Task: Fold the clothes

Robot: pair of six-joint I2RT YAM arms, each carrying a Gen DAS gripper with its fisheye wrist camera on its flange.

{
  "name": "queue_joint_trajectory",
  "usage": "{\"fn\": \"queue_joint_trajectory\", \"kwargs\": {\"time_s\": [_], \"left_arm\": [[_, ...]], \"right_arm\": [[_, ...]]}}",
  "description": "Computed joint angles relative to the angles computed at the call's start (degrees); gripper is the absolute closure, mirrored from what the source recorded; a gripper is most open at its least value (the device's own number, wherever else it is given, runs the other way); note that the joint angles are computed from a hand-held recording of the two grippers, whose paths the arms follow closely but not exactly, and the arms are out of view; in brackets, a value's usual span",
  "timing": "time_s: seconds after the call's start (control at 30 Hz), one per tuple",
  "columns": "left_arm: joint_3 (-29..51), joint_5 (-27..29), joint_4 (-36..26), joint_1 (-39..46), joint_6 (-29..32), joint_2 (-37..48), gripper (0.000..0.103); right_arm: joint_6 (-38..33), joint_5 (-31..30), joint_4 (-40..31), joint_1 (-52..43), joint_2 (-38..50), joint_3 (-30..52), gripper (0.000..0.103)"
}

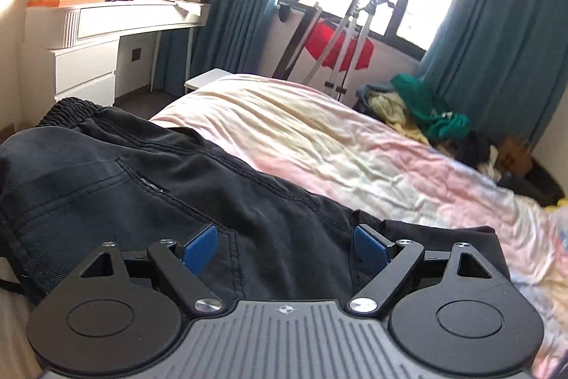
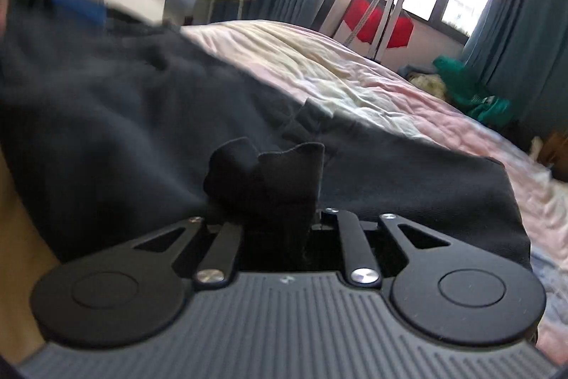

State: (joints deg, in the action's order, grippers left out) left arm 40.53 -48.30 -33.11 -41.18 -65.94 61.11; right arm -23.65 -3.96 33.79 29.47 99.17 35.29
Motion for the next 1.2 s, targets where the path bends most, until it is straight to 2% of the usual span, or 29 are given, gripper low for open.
{"fn": "queue_joint_trajectory", "kwargs": {"time_s": [0.17, 0.3, 0.4, 0.5, 0.57, 0.67, 0.73, 0.77, 0.83, 0.9, 0.97, 1.07, 1.2], "left_arm": [[-0.8, -0.7, 1.8, 0.0, 1.1, -2.8, 0.017], [-2.6, -2.3, 5.1, -0.7, 2.4, -4.3, 0.017], [-3.3, -1.1, 6.1, 0.0, 2.8, -3.7, 0.017], [-4.0, -0.5, 7.7, -0.2, 3.2, -2.9, 0.017], [-4.5, 0.0, 9.4, -0.4, 4.0, -2.5, 0.017], [-5.4, 0.6, 12.4, -0.9, 5.6, -1.1, 0.016], [-5.8, 1.0, 14.4, -1.3, 6.7, 0.0, 0.016], [-5.9, 0.7, 15.5, -1.9, 7.5, 0.9, 0.016], [-5.9, 0.0, 18.0, -3.0, 9.2, 2.8, 0.016], [-5.7, -1.0, 20.4, -4.5, 11.9, 4.9, 0.015], [-4.7, -1.6, 21.7, -5.6, 14.2, 7.8, 0.015], [-2.3, -1.5, 21.1, -6.5, 15.6, 13.0, 0.015], [0.8, 0.7, 19.7, -6.3, 16.7, 19.4, 0.015]], "right_arm": [[5.5, -2.4, -3.8, -0.3, -5.4, 4.0, 0.088], [9.0, -4.2, -9.7, 1.0, -3.3, 7.2, 0.088], [5.7, -3.4, -3.5, 2.0, -0.4, 3.3, 0.087], [8.0, -6.1, -3.0, 0.4, -1.7, 2.8, 0.086], [7.7, -7.6, -6.5, -0.6, -2.7, 4.4, 0.084], [6.9, -12.3, -17.1, -2.9, -3.9, 8.6, 0.070], [7.2, -19.5, -25.7, -6.3, -5.4, 10.9, 0.047], [7.0, -23.0, -30.2, -8.0, -5.9, 12.4, 0.041], [5.5, -27.9, -36.9, -10.9, -7.6, 13.6, 0.039], [2.4, -30.8, -40.3, -13.9, -9.8, 13.6, 0.039], [2.3, -32.6, -38.8, -17.2, -11.9, 12.0, 0.039], [8.2, -34.1, -32.7, -22.0, -11.4, 11.6, 0.039], [17.0, -23.6, -24.4, -23.4, -5.4, 13.3, 0.039]]}}
